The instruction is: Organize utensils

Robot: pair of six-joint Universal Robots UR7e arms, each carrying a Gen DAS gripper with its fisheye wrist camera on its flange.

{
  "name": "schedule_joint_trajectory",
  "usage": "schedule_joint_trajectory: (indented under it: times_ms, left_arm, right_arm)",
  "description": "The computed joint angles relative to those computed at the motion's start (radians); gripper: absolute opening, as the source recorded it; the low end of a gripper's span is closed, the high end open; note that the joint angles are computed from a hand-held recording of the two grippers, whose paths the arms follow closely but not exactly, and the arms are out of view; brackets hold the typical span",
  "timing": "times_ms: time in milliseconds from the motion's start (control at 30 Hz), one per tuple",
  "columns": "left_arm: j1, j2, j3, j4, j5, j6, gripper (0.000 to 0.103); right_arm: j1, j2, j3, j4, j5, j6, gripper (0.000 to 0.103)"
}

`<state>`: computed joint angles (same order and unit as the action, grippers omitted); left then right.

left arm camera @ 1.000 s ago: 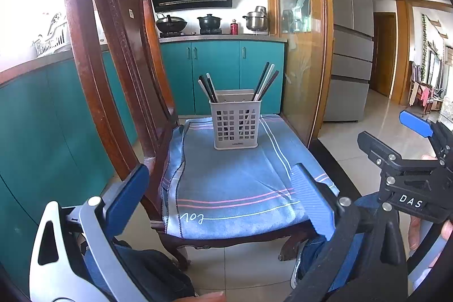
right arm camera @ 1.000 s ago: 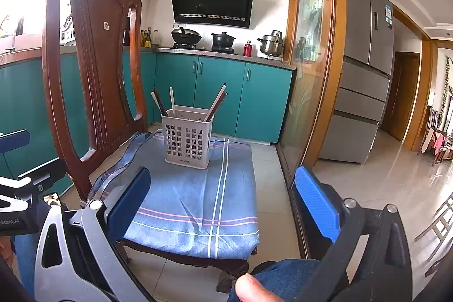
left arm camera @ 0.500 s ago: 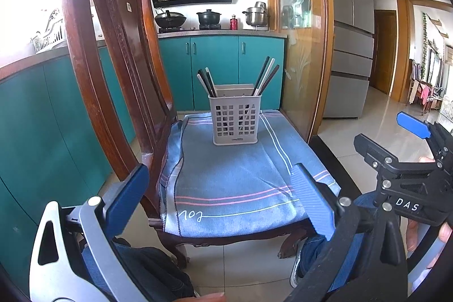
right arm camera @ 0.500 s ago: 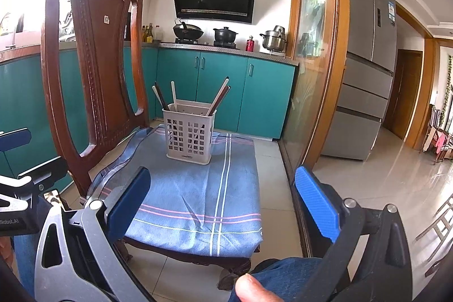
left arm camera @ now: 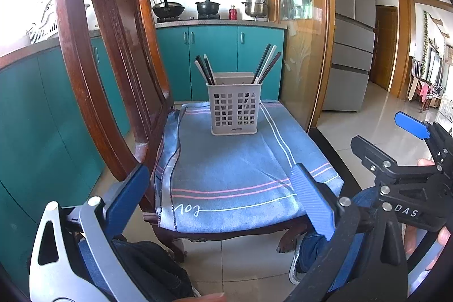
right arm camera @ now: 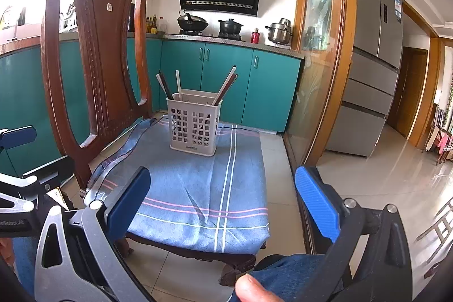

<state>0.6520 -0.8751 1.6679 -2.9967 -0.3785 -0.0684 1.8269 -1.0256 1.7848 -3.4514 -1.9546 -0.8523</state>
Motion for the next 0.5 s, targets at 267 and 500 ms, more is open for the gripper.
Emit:
schedule_joint_trajectory:
  times_ms: [267,500]
  left_arm:
    - [0.013,0.008,-0.011,0.031,-0.007,-0.029,0.099]
    - [0.038,0.012,-0.020,0.051,-0.038,-0.047,0.099]
  right_arm:
    - [-0.007,0.013,-0.010,0.022,-0.001,0.001,0.100]
    - [-0.016,0.027,-0.027,0.047,-0.011,0.010,0.100]
